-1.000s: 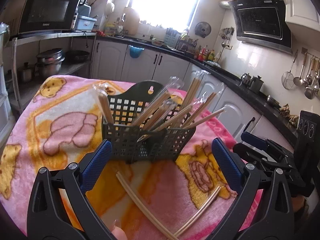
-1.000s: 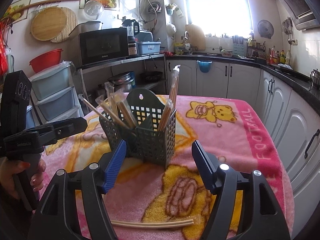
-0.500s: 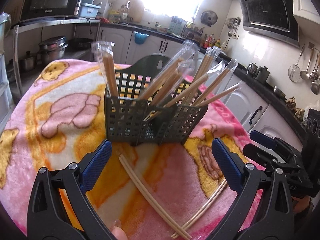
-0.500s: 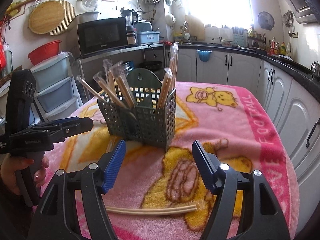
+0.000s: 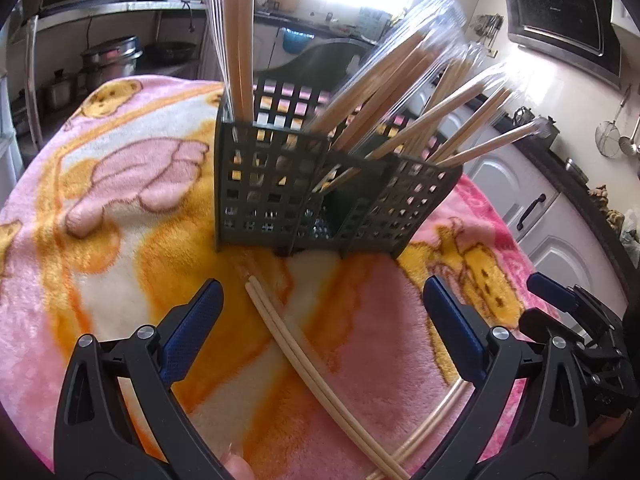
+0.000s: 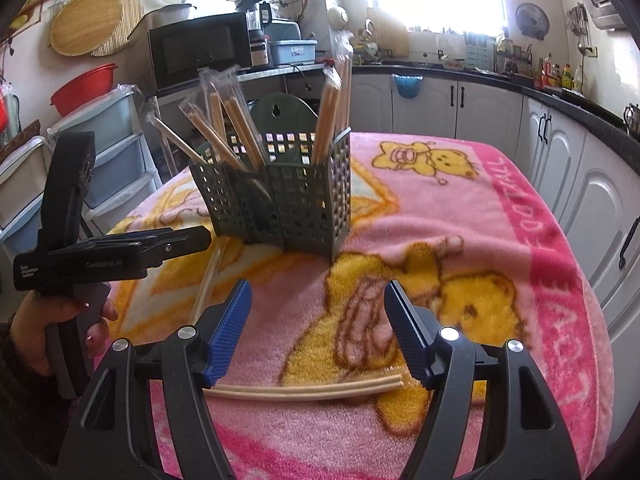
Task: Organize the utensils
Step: 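Move the open right tool down to the last wrapped chopsticks on the blanket, then grasp a wrapped chopstick with right tool while left tool closes on the caddy rim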
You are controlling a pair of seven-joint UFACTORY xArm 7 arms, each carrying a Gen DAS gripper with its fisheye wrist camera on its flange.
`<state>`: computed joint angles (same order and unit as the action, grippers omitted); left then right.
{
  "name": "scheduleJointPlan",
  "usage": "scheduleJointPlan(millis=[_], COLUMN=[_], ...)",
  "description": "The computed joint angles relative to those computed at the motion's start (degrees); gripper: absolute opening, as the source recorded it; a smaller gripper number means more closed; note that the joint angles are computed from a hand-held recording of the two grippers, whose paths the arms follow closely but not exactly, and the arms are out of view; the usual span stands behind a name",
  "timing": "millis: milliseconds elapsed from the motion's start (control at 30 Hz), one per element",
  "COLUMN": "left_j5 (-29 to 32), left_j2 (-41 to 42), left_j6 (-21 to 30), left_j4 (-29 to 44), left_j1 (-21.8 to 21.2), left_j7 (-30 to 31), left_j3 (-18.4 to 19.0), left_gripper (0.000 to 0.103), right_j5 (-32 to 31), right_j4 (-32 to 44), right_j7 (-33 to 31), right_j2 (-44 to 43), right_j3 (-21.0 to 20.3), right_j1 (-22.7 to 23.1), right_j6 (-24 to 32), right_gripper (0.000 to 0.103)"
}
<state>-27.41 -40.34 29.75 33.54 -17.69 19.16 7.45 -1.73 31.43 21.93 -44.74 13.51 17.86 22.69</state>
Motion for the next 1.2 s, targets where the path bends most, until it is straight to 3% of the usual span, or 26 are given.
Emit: scheduleJointPlan(millis=[833,1033,1100,1200], left_j5=[-2.6,-4.3,-4.8,-3.9], left_j2=[11.5,12.8,12.8,13.2], left_j6=[-1.1,-1.9,-2.5,-2.7], left_j4=[4.5,4.9,4.7,4.7], left_j1=[2.8,3.1,3.3,4.4], left_j7=[-1.3,-1.0,-1.2,-2.3], left_j3=[-0.6,-0.4,-0.6,-1.1], left_gripper=[0.092,0.091,0.081,0.068], right_j5=[4.0,6.6,6.7,7.7], right_j4=[-5.4,-6.3,-6.6,-6.8], right_j7=[1.5,1.4,1.7,0.6], right_j2=[-1.6,-0.9,-1.2,-1.1], right_j3=[-4.6,-6.1,-5.9,-7.0], right_j1=[-0.8,-0.2,-0.6,0.4], right_j6=[5.2,5.9,5.7,5.4], right_gripper=[0.066,0.042,0.036,0.018])
